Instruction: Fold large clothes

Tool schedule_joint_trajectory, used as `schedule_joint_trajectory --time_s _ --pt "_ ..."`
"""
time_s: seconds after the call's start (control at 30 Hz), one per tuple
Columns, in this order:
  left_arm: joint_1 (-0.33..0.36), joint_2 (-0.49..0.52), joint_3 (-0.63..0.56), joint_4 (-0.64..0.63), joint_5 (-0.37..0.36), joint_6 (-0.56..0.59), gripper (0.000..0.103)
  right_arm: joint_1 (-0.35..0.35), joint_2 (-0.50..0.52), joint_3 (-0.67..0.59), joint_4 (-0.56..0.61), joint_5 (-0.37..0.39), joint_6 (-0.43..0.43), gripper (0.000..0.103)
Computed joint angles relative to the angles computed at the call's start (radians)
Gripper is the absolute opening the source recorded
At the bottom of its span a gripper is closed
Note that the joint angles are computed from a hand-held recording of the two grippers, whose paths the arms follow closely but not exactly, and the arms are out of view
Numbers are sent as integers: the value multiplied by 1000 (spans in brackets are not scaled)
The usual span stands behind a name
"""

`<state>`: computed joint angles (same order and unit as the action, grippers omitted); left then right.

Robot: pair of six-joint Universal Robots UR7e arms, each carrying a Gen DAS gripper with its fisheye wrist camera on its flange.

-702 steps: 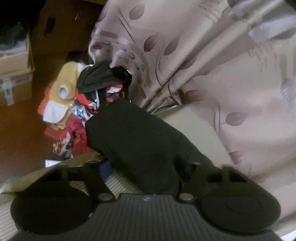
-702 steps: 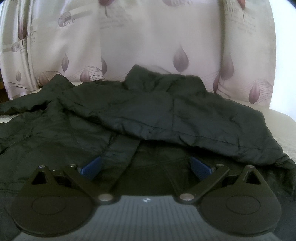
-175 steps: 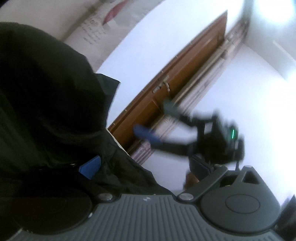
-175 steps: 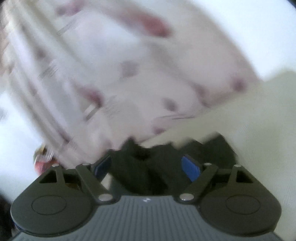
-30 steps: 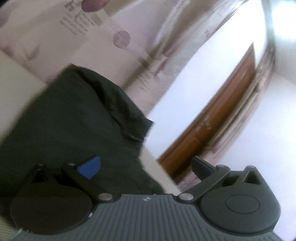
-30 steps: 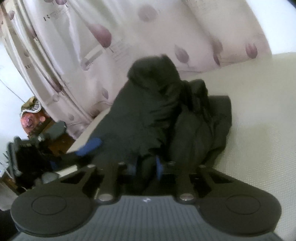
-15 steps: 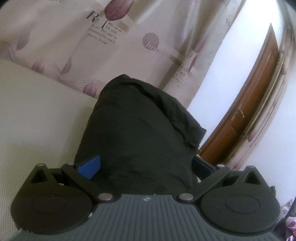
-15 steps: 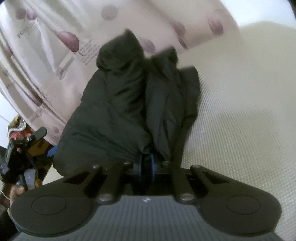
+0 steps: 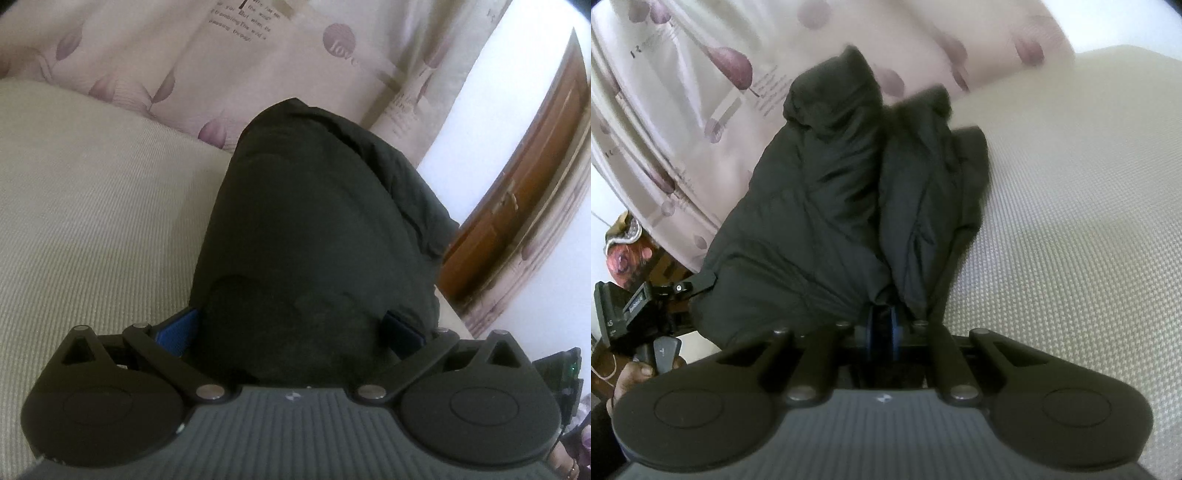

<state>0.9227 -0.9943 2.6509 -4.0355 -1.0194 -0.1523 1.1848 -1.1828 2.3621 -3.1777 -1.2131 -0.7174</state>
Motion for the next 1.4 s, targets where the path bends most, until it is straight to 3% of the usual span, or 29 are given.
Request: schedule_joint_trajectory --time_s 0.13,0.27,0.33,0.4,0.47,0.53,0.57,0.7,0.77,0.87,0.97,1.07,1.17,1.3,1.33,1.4 --pt "-26 -50 12 79 39 -22 100 10 -14 -29 78 -15 -6 7" --pt "-119 -57 55 -89 100 36 101 9 -20 -42 112 -13 5 8" --pt "-139 -79 47 -104 48 91 101 11 -18 -38 100 -16 0 8" --pt "-122 -92 13 -36 -53 109 100 4 -16 -40 107 -4 5 8" --pt "-88 -54 -31 18 -153 146 95 -4 -15 -39 110 10 10 8" --pt "-55 -8 -71 78 -205 162 84 -13 -16 -38 113 20 10 8" --pt "-31 24 -91 89 -240 157 84 -15 -16 -38 114 23 17 8" --pt "-13 108 -111 27 -247 181 86 -4 -46 -63 186 2 48 11" --pt "12 108 -120 32 -282 163 86 26 -84 -65 168 -27 79 15" --pt "40 111 -116 22 -320 158 86 104 -130 -45 -9 -6 45 15" --pt "40 121 -107 3 -326 158 87 260 -106 -106 -56 -19 -39 15" --pt "39 137 -110 -15 -325 155 87 408 -3 -203 -22 -80 -139 15" --pt "34 144 -111 -27 -316 145 89 536 182 -330 -64 -250 -281 14" --pt "28 168 -117 -57 -309 148 90 577 402 -501 -224 -482 -346 12" --pt "31 175 -123 -63 -314 147 90 566 435 -540 -230 -522 -316 9" --pt "41 179 -125 -71 -333 148 90 527 452 -595 -155 -559 -167 9"
